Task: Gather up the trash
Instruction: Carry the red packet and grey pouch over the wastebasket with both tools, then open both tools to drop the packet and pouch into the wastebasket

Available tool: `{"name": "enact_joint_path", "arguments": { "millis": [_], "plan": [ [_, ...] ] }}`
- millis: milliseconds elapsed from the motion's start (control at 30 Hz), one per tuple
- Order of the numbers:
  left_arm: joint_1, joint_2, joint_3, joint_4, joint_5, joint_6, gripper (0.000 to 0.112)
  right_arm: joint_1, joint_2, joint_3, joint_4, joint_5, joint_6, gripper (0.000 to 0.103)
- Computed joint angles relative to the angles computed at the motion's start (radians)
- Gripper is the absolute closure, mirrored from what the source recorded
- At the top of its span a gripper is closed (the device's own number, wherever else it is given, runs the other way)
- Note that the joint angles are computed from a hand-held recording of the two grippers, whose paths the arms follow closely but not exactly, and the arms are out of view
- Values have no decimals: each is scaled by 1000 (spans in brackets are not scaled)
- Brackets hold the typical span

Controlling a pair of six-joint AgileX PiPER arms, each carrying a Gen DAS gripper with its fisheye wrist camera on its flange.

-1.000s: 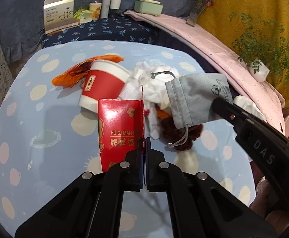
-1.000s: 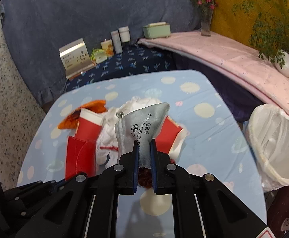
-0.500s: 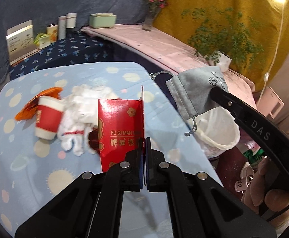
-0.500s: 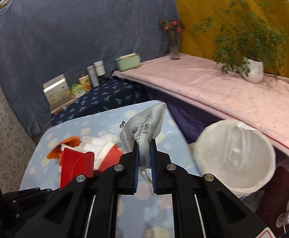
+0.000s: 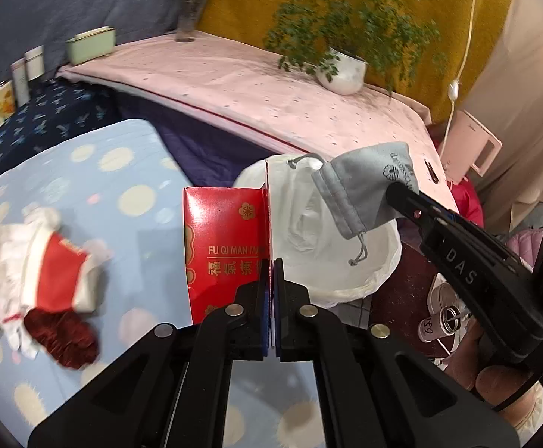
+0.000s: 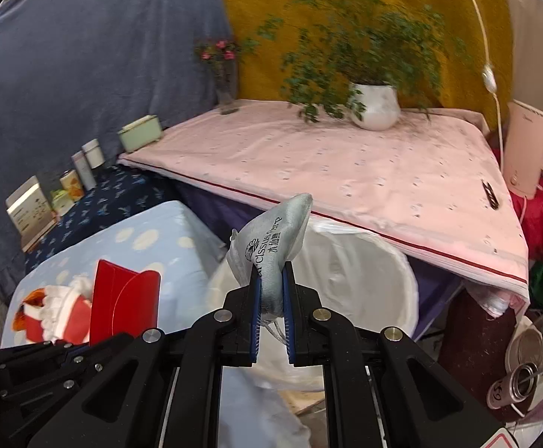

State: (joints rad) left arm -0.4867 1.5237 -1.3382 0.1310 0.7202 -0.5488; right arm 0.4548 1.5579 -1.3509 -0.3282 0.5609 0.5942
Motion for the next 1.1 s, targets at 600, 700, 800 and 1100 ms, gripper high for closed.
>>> {"name": "enact_joint_path", "arguments": {
  "millis": [600, 700, 800, 1100],
  "plan": [
    [8, 353, -350, -118, 30, 162, 110, -153, 151, -56, 111, -46, -111, 91],
    [14, 364, -354, -95, 39, 126, 85, -137, 159, -63, 59, -40, -64, 83],
    [7, 351, -330, -1, 36, 17, 58, -126, 159, -67, 10, -33, -15, 70],
    [29, 271, -230, 61, 35, -65, 54, -78, 119, -50, -93, -16, 86, 46]
  ]
}}
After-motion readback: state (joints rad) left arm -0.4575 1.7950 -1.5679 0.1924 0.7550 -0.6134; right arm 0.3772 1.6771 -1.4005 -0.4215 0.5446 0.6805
